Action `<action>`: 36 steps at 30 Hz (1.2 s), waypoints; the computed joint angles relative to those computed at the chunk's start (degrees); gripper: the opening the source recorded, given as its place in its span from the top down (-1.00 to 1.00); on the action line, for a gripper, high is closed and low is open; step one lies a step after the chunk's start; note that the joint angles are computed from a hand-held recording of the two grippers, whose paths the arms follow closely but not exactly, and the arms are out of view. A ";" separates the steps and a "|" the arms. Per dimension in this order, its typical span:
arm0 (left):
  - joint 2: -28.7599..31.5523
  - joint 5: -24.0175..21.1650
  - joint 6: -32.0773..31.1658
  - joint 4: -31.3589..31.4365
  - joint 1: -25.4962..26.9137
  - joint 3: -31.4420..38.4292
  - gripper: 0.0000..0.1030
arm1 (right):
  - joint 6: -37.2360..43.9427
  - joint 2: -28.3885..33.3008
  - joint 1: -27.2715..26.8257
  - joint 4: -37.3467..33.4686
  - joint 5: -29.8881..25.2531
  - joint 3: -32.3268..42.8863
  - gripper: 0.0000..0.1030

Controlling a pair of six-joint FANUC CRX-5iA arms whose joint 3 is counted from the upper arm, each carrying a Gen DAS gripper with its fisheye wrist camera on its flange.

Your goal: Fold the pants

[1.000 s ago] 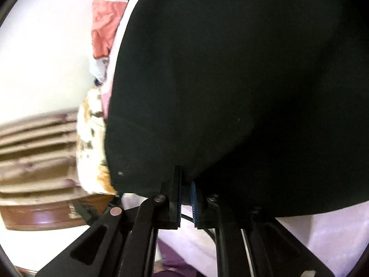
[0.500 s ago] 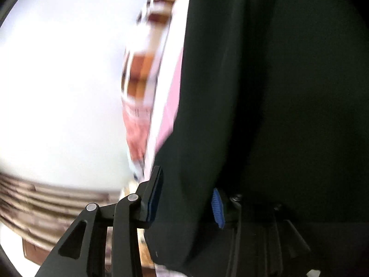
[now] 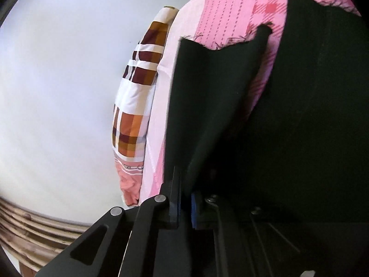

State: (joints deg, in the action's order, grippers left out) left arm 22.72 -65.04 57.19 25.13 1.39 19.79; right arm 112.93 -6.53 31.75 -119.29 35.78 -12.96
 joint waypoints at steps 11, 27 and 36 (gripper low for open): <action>1.49 -5.53 1.09 -0.83 1.34 2.40 -0.34 | 10.47 -5.35 15.43 -10.08 26.69 2.45 0.89; 0.54 -3.38 -1.77 -1.94 0.50 0.44 -0.48 | -4.91 -8.11 20.14 -10.08 28.26 -3.23 0.91; 0.62 -4.39 -1.56 -1.26 0.81 0.63 -0.48 | -1.15 -7.89 20.65 -14.11 31.32 -0.99 0.94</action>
State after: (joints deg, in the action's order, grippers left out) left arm 23.35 -69.42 55.64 23.87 2.21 20.41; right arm 111.78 -14.42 52.41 -133.40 67.10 -13.95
